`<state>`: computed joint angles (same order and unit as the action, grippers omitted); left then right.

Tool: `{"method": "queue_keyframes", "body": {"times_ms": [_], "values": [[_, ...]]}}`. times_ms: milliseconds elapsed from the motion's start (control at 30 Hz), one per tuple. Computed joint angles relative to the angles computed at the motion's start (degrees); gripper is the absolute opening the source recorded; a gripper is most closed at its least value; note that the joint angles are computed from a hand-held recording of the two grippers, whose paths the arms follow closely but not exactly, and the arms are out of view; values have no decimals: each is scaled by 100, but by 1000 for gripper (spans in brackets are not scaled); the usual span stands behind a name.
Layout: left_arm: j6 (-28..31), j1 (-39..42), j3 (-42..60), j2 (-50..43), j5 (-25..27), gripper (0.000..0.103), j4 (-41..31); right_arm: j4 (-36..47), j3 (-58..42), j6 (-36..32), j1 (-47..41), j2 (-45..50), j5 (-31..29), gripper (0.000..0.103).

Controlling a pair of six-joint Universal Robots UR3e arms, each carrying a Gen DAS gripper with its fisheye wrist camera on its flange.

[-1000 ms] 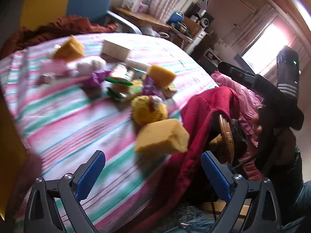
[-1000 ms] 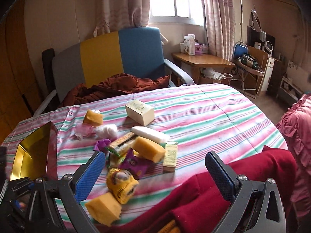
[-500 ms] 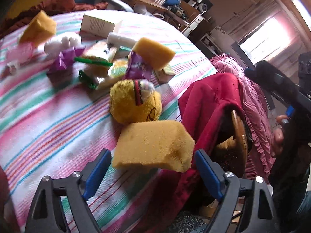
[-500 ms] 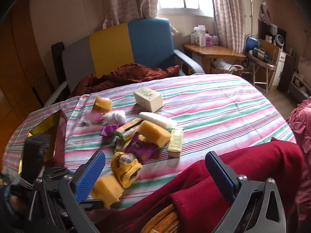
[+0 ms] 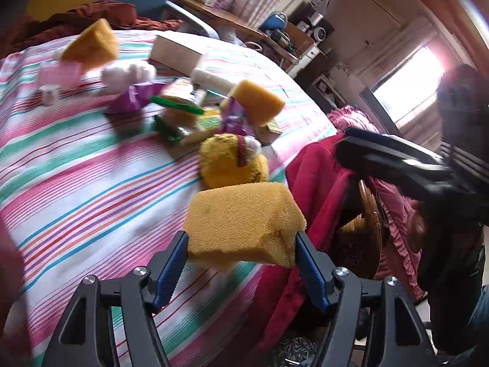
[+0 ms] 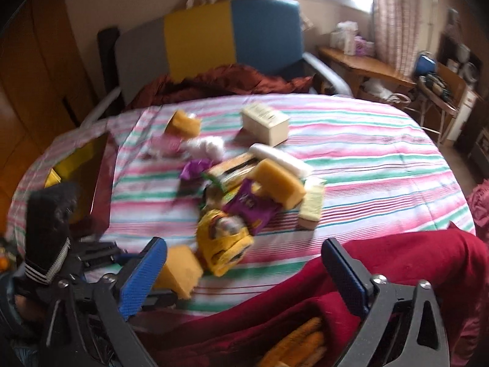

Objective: Organize objects
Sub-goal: 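Lift the sponge with the left tool while the right tool grasps the yellow knitted doll, then lower sponge and doll into the gold tray and open both tools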

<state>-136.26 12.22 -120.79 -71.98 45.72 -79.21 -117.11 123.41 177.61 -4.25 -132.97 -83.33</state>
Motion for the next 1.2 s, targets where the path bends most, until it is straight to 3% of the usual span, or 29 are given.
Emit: {"method": "queue_keyframes", "body": {"times_ms": [133,433,500,533,567,667,833,967,1133,1200], "values": [[668,651,-14,564,-48,70,-912,61,-532,244,695,1228,-543,79],[1324,1553,28,1274,-224,71,-2062,462,-1680,67,1203,3311,-950,79],[1554,1800,102,1384,-273,71,-2427,480,-1865,64,1312,3673,-1087,75],[1685,1937,156,1433,-300,71,-2633,531,-1942,55,1342,3806,-1131,60],[1852,2102,224,1489,-327,71,-2882,561,-1975,57,1365,3928,-1184,35],[2346,2632,459,1622,-356,71,-3634,585,-1836,24,1272,3839,-1044,27],[3550,3973,1051,1756,-356,71,-5323,828,-1715,4,1248,2901,-741,20],[4304,5200,1479,1779,-196,71,-6214,781,-2008,105,1518,2710,-571,17],[4596,6527,1724,1708,25,72,-6385,137,-3077,458,2300,3676,-435,17],[4474,6955,1623,1805,59,74,-6095,-111,-3742,569,2616,4277,-182,17]]}}
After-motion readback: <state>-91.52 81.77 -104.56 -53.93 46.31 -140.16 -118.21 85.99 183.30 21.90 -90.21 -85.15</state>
